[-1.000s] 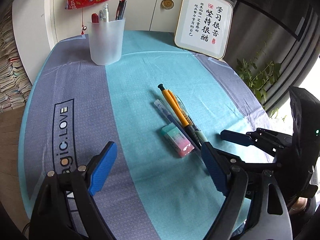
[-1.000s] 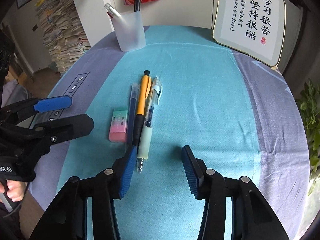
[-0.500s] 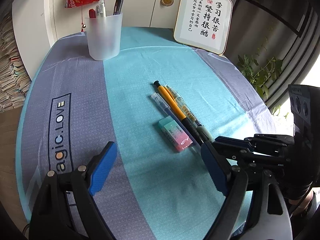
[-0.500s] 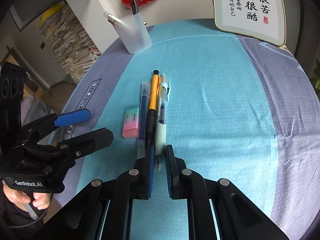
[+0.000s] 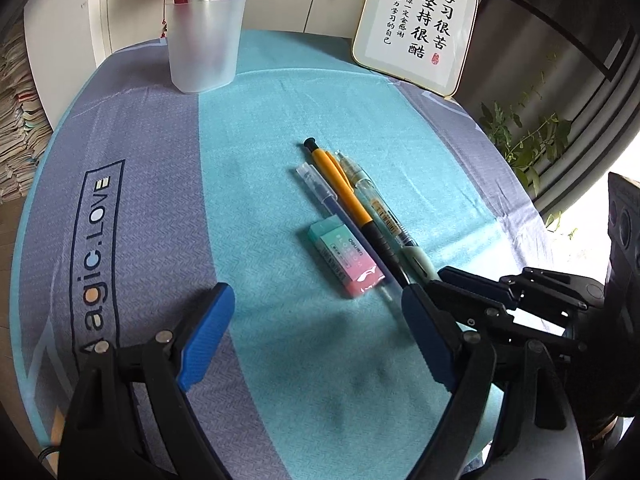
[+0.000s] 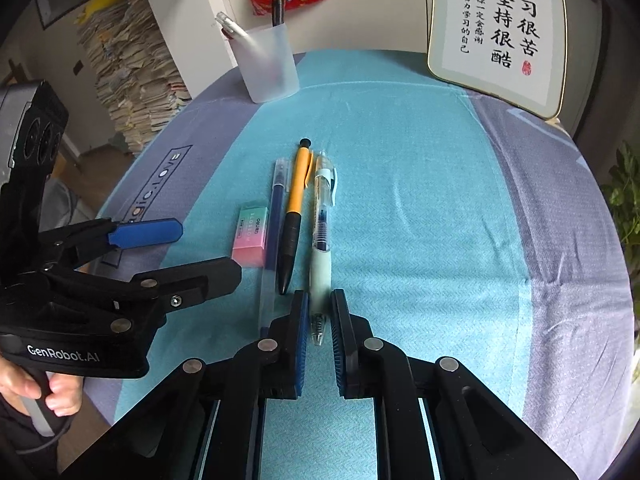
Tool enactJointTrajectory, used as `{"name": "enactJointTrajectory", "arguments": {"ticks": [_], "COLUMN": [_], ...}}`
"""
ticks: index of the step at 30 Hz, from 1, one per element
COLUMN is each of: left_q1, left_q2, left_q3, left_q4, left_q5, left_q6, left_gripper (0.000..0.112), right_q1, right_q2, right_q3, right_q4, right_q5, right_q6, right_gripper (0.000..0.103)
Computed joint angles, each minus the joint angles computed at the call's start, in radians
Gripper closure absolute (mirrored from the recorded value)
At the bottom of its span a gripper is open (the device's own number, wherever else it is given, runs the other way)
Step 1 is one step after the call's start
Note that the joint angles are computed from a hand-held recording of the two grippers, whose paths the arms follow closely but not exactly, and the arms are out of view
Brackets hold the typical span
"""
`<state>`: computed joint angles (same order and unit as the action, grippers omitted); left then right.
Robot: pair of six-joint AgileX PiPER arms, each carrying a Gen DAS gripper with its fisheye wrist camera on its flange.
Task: Organize stationery
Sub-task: 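Reach the right tool to the clear pen and close on it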
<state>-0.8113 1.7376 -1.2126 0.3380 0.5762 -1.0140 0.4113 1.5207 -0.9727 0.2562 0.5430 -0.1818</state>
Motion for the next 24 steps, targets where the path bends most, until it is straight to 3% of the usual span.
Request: {"name": "enactJointTrajectory", "arguments": {"ticks": [2, 8, 14, 16, 17, 18, 22, 24], "left_q1": [-0.014, -0.041, -0.116, -0.118, -0.111, -0.099, -0.06, -0.063], "left_q2": [0.013, 0.034, 0.103, 0.098, 0.095, 0.09, 0.061, 0.057], "left_q3": [-0.018, -0.028, -0.092, -0.086, -0.086, -0.082, -0.042, -0.036], "left_q4": [0.031, 0.151, 0.332, 0.341, 0.328, 0.311, 0.257, 0.261], "left_q5": [0.021, 0.032, 0.167, 0.155, 0.147, 0.134, 0.053, 0.047], "left_q6": [-0.029, -0.166, -0.255, -0.254, -0.243, -0.235, -0.207, -0.223], "left_gripper": [0.026, 0.028, 0.055, 0.075, 0.092, 0.098, 0.1, 0.099], "right_q1": [0.002, -0.062, -0.091, -0.104, -0.103, -0.102, -0.098, -0.111], "right_q2": [-0.008, -0.014, -0.021, -0.022, -0.027, -0.032, -0.047, -0.052], "right_q3": [0.013, 0.029, 0.04, 0.041, 0.047, 0.05, 0.059, 0.061], "right_q4": [-0.016, 0.149, 0.215, 0.245, 0.244, 0.239, 0.214, 0.227], "right_q5": [-0.014, 0.0, 0.017, 0.022, 0.017, 0.013, 0.014, 0.021], "right_q6": [0.002, -0.136, -0.176, -0.188, -0.183, -0.176, -0.16, -0.173], "right_gripper": [0.091, 0.091, 0.091, 0.091, 0.091, 0.091, 0.091, 0.091]}}
